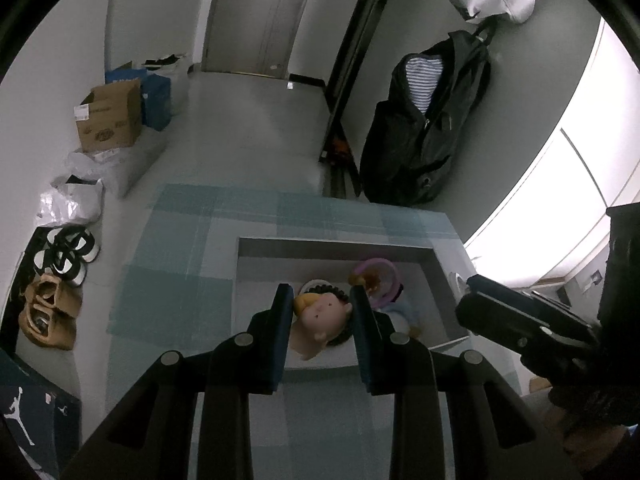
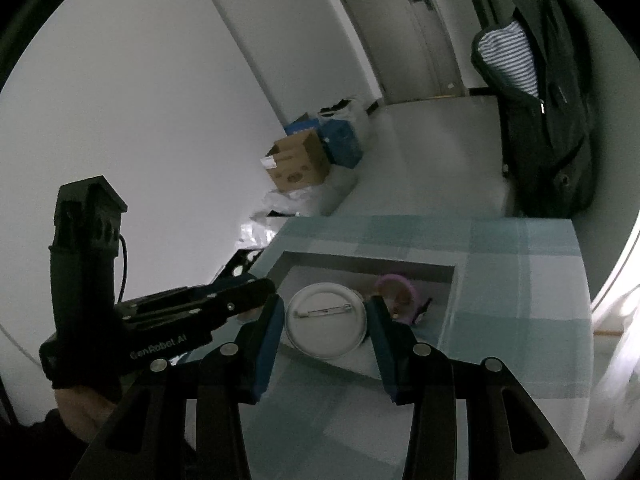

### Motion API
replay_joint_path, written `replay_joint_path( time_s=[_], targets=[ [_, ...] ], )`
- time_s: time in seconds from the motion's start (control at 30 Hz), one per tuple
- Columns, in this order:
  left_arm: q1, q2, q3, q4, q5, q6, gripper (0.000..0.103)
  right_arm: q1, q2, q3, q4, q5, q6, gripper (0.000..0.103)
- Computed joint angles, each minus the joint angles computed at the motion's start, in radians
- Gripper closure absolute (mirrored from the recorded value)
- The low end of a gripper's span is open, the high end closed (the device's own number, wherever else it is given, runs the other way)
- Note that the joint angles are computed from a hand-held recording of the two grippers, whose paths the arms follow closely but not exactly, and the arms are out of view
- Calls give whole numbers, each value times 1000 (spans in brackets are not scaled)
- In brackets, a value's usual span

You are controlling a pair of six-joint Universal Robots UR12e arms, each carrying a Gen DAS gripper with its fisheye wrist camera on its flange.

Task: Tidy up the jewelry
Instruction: 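Carry the doll and white disc over the grey box and lower them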

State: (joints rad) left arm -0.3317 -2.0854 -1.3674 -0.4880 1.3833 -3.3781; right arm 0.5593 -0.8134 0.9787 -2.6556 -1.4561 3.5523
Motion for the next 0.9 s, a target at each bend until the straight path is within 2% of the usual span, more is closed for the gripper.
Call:
replay_joint_path(
  time_s=[0.53, 0.9],
  targets=[
    [1, -33, 50, -51, -23, 2, 80, -15, 39, -50, 48, 30, 36, 61],
    [-2, -57, 91, -87, -25, 3, 80, -29, 43, -48, 37, 47, 68, 61]
  ],
)
